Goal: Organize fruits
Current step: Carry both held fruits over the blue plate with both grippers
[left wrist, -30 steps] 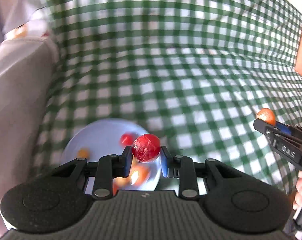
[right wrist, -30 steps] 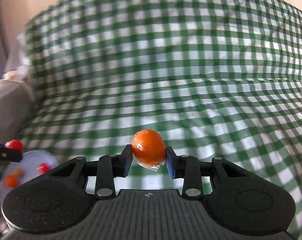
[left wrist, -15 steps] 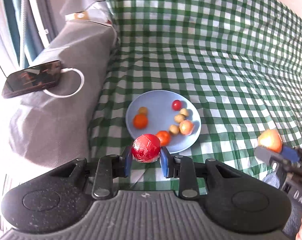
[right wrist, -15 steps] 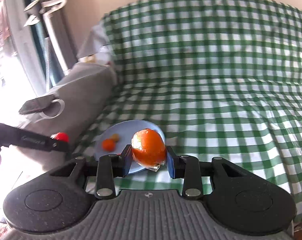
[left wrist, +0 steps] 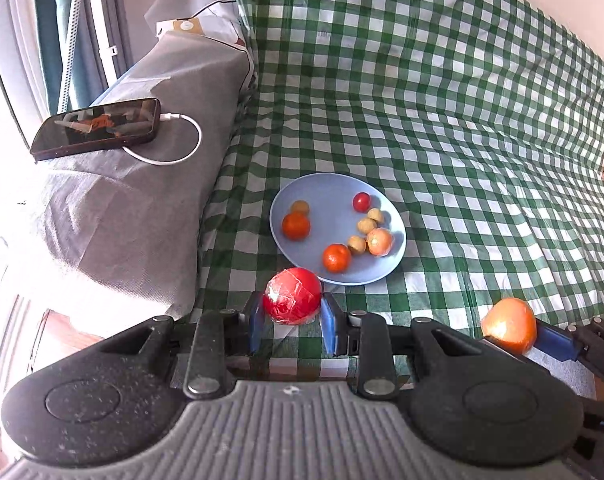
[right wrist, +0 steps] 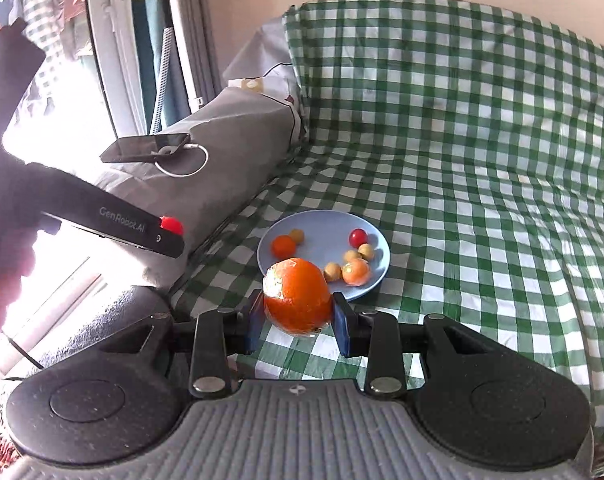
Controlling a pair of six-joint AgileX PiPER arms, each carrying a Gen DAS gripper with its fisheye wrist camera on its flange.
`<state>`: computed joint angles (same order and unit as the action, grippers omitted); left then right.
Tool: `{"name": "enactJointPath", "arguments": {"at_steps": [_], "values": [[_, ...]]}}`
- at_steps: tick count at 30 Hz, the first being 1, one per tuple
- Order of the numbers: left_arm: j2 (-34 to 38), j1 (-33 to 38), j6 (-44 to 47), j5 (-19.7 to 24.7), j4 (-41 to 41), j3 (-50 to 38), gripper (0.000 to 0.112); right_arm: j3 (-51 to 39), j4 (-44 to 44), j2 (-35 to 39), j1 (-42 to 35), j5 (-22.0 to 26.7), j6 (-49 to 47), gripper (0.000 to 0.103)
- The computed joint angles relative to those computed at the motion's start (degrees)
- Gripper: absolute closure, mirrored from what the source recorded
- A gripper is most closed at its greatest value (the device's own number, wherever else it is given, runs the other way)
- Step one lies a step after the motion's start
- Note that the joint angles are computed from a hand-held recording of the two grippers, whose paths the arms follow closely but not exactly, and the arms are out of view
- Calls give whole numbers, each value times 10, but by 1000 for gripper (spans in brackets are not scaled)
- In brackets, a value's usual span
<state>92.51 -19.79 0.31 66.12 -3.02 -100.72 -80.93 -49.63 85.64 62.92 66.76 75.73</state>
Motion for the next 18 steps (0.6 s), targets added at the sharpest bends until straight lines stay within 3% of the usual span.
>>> {"name": "enactJointPath", "arguments": {"at_steps": [18], "values": [[22, 0, 8, 4, -2, -15, 79, 6, 27, 7, -39, -31, -15, 67]]}}
